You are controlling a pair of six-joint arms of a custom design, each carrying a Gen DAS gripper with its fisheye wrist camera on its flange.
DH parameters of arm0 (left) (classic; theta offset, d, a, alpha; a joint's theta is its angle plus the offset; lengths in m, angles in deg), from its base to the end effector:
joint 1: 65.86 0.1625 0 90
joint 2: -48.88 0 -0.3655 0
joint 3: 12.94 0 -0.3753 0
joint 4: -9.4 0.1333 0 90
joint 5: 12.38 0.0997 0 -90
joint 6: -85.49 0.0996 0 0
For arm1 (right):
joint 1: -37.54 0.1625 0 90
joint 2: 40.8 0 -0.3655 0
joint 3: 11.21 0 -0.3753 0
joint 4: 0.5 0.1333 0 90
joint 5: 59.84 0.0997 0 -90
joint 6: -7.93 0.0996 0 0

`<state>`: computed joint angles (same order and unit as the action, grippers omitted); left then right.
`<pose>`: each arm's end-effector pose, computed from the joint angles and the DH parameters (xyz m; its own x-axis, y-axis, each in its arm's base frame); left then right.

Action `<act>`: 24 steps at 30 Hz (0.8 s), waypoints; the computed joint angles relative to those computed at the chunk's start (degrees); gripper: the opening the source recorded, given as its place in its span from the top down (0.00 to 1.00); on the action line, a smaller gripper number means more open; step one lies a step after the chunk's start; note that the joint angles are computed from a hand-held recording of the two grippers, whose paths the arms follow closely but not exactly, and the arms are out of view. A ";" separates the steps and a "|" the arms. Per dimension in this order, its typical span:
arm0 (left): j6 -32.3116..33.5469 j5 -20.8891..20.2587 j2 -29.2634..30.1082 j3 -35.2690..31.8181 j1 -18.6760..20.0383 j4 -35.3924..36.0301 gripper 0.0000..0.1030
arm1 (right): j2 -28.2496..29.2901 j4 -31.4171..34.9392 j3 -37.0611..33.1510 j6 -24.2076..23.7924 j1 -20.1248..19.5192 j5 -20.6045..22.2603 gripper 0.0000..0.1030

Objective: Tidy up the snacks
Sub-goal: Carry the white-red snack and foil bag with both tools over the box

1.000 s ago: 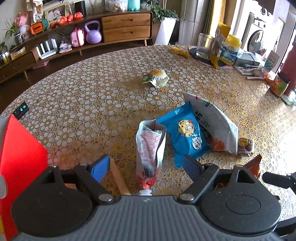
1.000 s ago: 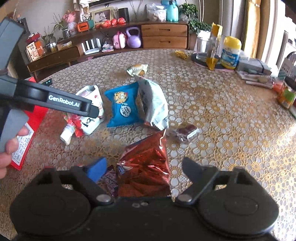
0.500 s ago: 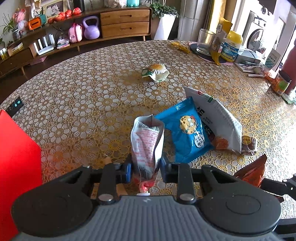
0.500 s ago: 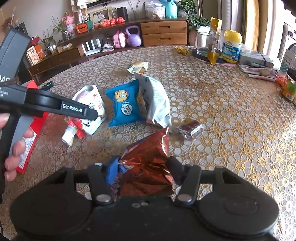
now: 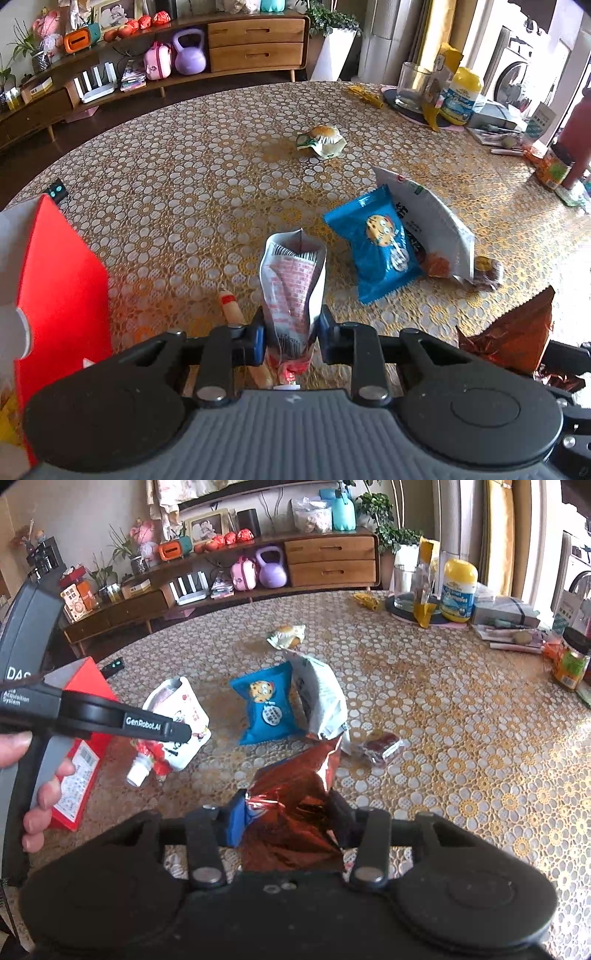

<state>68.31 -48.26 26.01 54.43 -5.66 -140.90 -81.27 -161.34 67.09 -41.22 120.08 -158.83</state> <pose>-0.1703 -0.7279 0.0125 -0.7319 -0.1513 -0.6644 0.2743 0.8272 -0.4904 0.0243 -0.7209 0.1414 -0.7157 -0.4899 0.4978 -0.6612 0.7047 -0.2572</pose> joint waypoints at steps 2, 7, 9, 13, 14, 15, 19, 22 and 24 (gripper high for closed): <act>-0.99 -0.24 -1.40 2.03 -0.56 -0.03 0.75 | -0.98 -0.31 1.27 -0.03 0.17 0.16 0.58; -2.69 -0.88 -5.14 7.75 -2.33 -0.91 0.75 | -3.55 -1.70 4.80 0.00 0.64 0.64 0.58; -3.53 -0.91 -6.47 9.70 -3.04 -0.77 0.75 | -4.60 -2.15 6.18 0.04 0.91 0.76 0.58; -5.84 -1.02 -9.84 14.51 -4.79 -0.73 0.75 | -6.83 -3.37 9.28 -0.16 1.55 0.88 0.59; -6.51 -0.87 -10.47 15.35 -5.18 -0.38 0.75 | -7.37 -3.80 10.10 -0.27 1.70 0.94 0.59; -7.02 -0.68 -11.19 16.39 -5.63 -0.28 0.75 | -7.99 -4.16 10.96 -0.17 1.87 1.01 0.59; -9.15 -0.57 -14.13 20.51 -7.23 -0.03 0.75 | -9.99 -4.84 13.54 0.12 2.55 1.54 0.59; -11.37 -0.37 -16.66 23.79 -8.47 0.48 0.75 | -11.58 -5.65 15.74 0.17 3.11 2.08 0.59; -12.64 -0.03 -18.00 25.58 -9.25 0.91 0.75 | -12.67 -5.92 17.17 0.64 3.51 2.47 0.59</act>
<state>55.67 -48.30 8.01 80.01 -14.91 -139.99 -93.94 -167.25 84.26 -40.59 123.59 -156.36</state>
